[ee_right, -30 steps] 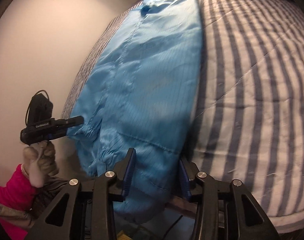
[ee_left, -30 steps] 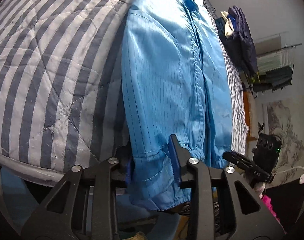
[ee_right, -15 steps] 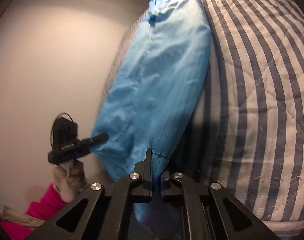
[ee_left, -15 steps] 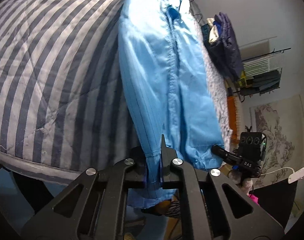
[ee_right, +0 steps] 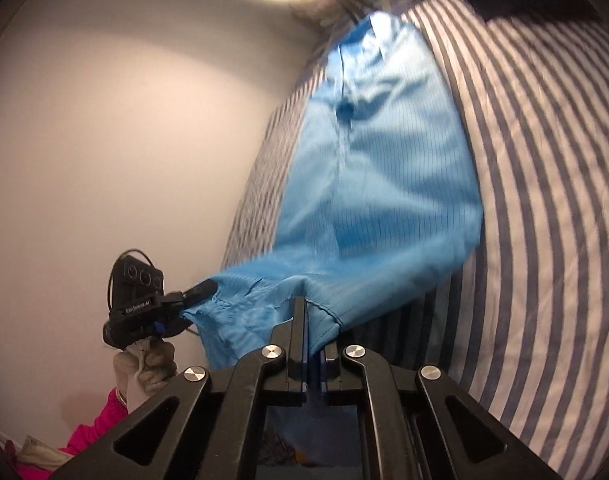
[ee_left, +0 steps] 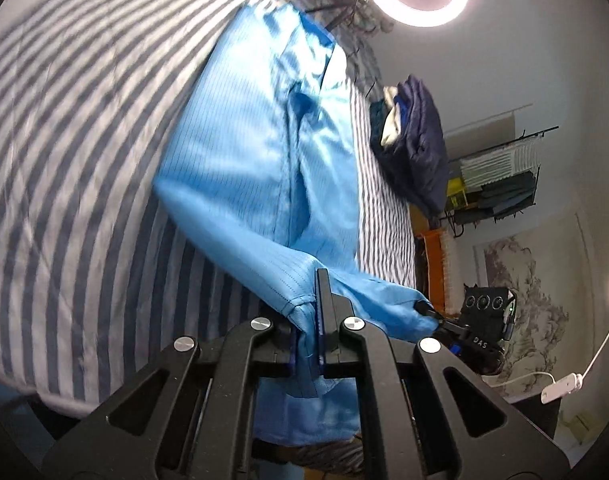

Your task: Fold large clothes

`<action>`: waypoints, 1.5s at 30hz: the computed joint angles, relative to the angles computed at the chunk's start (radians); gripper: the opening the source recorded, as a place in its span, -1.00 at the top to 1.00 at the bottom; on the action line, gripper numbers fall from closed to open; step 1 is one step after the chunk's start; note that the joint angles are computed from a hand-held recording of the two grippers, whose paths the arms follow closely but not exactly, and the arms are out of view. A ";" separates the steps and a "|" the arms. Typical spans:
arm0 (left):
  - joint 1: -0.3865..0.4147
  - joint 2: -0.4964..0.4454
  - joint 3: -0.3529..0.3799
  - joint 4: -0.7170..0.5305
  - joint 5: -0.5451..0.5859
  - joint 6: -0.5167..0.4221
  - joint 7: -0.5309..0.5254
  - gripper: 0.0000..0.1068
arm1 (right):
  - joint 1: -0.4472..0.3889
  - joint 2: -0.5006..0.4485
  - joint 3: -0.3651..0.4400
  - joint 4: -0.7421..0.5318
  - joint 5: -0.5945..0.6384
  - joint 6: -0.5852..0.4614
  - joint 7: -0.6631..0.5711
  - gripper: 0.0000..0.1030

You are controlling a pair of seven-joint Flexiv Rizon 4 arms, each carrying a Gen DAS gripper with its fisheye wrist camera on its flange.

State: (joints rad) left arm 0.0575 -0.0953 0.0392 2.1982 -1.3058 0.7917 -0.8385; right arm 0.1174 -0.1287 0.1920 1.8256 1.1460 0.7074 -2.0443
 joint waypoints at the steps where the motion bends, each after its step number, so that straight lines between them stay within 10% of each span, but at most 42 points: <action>1: 0.001 -0.009 -0.003 -0.016 -0.004 0.006 0.001 0.92 | -0.001 -0.008 -0.005 -0.019 0.002 0.005 0.003 0.98; 23: 0.100 -0.396 -0.122 -0.401 0.196 0.138 -0.166 0.92 | 0.048 -0.432 0.054 -0.415 -0.372 0.162 0.191 0.97; 27: 0.116 -0.446 -0.125 -0.444 0.312 0.132 -0.219 0.87 | 0.043 -0.470 0.066 -0.420 -0.454 0.176 0.254 0.70; 33: 0.174 -0.432 -0.162 -0.442 0.315 0.070 -0.208 0.73 | -0.060 -0.424 0.150 -0.385 -0.453 0.164 0.182 -0.08; 37: 0.177 -0.375 -0.161 -0.399 0.259 0.104 -0.129 -0.11 | -0.123 -0.363 0.175 -0.355 -0.395 0.117 0.080 -0.05; 45: 0.172 -0.261 -0.106 -0.311 0.292 -0.014 0.078 -0.07 | -0.126 -0.269 0.150 -0.294 -0.378 -0.125 -0.168 0.19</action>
